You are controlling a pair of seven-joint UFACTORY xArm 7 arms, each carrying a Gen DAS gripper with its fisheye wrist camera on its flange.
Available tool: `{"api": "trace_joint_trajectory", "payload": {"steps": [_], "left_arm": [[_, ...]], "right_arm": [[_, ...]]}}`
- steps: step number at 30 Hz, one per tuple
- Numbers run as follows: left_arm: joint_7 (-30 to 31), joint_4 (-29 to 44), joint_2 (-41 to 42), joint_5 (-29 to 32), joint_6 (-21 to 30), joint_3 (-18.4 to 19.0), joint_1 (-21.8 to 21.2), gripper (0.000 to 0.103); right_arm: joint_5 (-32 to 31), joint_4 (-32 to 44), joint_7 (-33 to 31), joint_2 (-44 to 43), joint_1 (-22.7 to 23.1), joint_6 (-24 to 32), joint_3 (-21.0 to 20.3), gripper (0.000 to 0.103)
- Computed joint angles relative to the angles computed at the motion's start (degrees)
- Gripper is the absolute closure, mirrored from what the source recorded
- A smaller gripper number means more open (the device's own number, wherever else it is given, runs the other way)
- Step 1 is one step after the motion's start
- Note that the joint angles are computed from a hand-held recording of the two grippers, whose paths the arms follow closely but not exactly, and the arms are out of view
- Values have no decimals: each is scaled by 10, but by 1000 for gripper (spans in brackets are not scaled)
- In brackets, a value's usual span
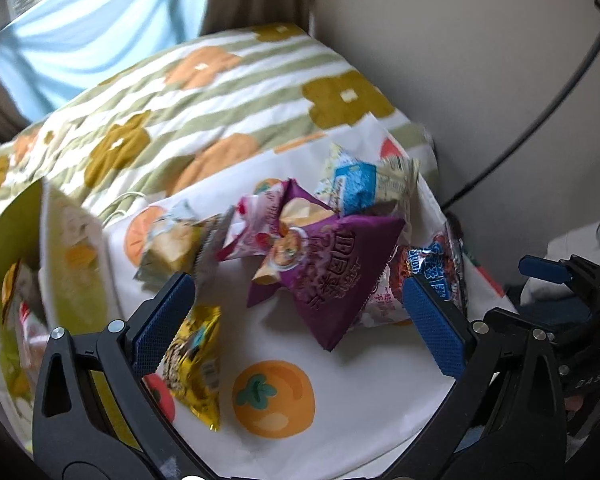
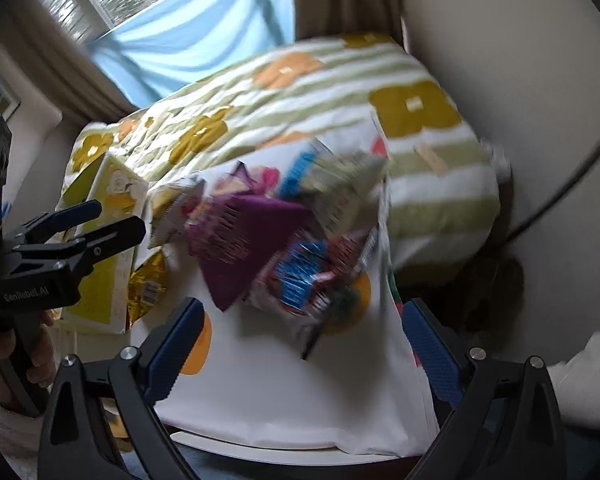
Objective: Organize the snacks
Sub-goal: 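Move both tools back over the remaining snack bags on the sheet, then grasp the purple chip bag with the left tool while the right tool grasps the red-and-blue bag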
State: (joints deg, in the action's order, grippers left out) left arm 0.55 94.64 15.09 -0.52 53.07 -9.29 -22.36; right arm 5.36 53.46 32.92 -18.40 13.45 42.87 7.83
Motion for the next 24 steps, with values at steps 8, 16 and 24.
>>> {"api": "trace_joint_trajectory", "payload": {"steps": [8, 16, 24], "left_arm": [[72, 81, 86, 11, 52, -2, -10, 0], [119, 132, 142, 11, 68, 4, -17, 5], [150, 138, 166, -8, 64, 2, -15, 15]], "right_arm": [[108, -56, -5, 12, 18, -74, -23, 4], [163, -51, 3, 52, 23, -116, -28, 4], [111, -17, 56, 97, 9, -127, -12, 5]]}}
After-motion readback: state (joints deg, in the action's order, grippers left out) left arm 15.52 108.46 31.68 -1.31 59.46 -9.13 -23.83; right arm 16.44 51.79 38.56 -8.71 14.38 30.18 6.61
